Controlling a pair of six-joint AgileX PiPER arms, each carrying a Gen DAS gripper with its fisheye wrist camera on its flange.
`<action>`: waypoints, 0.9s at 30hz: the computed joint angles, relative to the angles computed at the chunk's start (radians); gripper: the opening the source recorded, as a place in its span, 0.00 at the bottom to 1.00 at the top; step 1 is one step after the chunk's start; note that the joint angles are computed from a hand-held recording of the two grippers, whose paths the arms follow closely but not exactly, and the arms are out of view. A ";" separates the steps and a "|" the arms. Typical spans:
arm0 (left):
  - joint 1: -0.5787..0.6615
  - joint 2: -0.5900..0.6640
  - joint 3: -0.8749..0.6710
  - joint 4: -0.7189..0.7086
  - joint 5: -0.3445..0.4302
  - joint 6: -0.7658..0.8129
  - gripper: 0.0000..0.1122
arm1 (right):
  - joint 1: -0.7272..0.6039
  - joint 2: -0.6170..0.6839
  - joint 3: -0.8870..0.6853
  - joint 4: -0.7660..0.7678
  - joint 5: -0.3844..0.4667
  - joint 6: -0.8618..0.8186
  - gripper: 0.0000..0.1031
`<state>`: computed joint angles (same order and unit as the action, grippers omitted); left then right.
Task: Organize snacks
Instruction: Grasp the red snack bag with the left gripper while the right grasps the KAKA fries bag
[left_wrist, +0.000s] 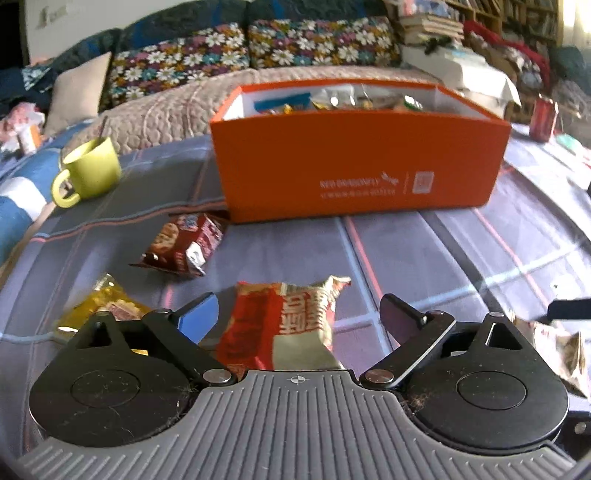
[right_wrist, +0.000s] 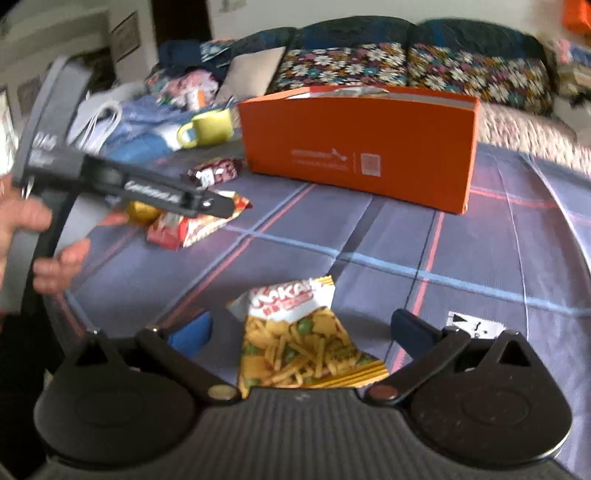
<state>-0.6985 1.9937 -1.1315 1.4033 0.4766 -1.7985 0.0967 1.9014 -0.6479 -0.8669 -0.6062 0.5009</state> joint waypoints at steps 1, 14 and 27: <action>0.001 0.009 -0.007 -0.016 -0.008 0.014 0.57 | 0.020 -0.012 0.000 0.008 0.038 -0.040 0.99; 0.043 0.051 -0.013 -0.035 -0.070 -0.034 0.67 | 0.039 -0.008 -0.011 0.068 0.072 -0.113 0.99; 0.037 0.046 0.001 -0.014 -0.068 -0.053 0.68 | -0.015 -0.027 -0.008 -0.041 0.010 0.024 0.99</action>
<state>-0.6614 2.0398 -1.1305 1.3889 0.4084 -1.8518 0.0816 1.8741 -0.6562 -0.9075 -0.5962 0.5245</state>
